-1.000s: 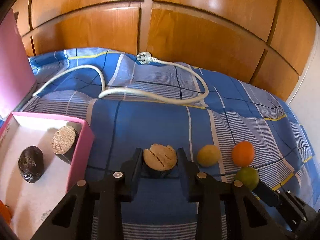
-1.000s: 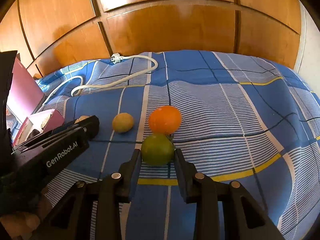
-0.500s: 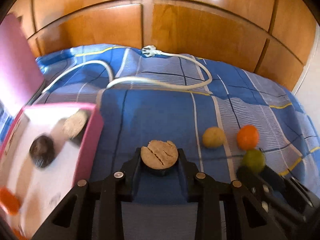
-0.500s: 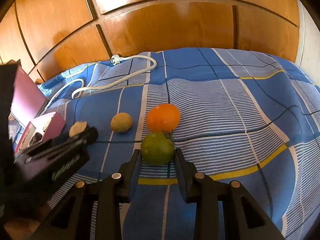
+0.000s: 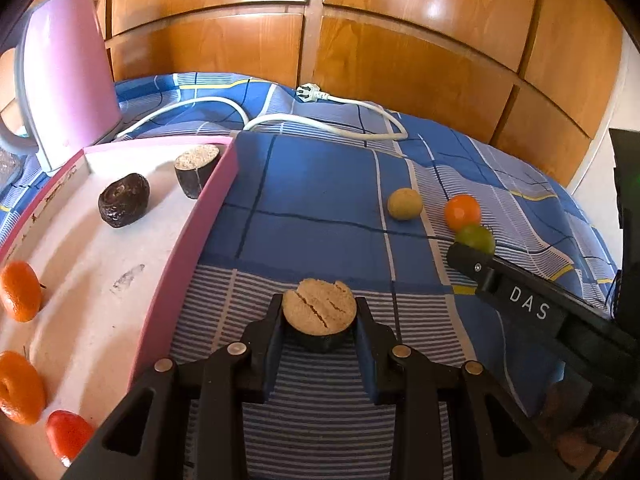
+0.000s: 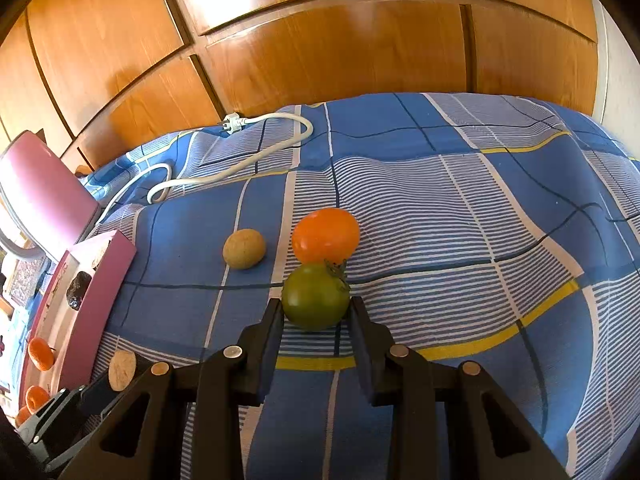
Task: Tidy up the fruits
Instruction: 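Carry the slice and green fruit over the tray with both tools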
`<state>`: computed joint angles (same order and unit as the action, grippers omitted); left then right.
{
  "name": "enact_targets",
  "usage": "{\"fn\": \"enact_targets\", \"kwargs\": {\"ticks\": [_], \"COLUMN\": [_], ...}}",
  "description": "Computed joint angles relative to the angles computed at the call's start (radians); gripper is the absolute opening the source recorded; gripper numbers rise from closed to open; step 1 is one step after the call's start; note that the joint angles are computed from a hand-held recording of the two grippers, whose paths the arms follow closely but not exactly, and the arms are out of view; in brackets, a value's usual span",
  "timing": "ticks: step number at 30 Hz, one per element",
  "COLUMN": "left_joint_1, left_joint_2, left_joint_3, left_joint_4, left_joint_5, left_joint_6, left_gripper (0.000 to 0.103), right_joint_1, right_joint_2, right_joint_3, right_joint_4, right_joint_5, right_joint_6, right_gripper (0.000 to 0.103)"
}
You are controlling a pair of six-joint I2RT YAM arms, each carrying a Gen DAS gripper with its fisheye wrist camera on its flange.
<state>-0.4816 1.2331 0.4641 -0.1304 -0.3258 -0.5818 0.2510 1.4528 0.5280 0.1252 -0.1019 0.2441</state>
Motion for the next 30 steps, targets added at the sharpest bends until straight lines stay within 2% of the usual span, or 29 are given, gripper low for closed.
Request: {"fn": "enact_targets", "kwargs": {"ticks": [4, 8, 13, 20, 23, 30], "left_joint_1": [-0.029, 0.004, -0.017, -0.016, -0.031, -0.143], "left_joint_2": [0.017, -0.012, 0.012, -0.036, -0.089, -0.196], "left_joint_3": [0.007, -0.026, -0.006, -0.024, -0.046, -0.073], "left_joint_4": [-0.006, 0.035, 0.019, 0.001, -0.028, -0.154], "left_joint_5": [-0.039, 0.010, -0.026, -0.013, -0.016, -0.095], "left_joint_6": [-0.008, -0.002, -0.002, -0.026, -0.055, -0.127], "left_gripper": [0.033, 0.033, 0.032, 0.032, 0.032, 0.032], "right_joint_1": [0.005, 0.005, 0.006, -0.023, -0.017, 0.038], "right_joint_2": [-0.002, -0.001, -0.003, -0.071, -0.108, -0.216], "right_joint_3": [0.000, -0.001, -0.003, -0.058, -0.079, -0.134], "right_joint_4": [-0.003, 0.000, 0.003, 0.009, -0.010, -0.085], "right_joint_5": [0.010, 0.011, 0.013, -0.019, -0.007, 0.054], "right_joint_6": [-0.003, -0.004, 0.000, 0.032, 0.031, 0.006], "right_gripper": [0.033, 0.033, 0.033, 0.032, 0.032, 0.032]}}
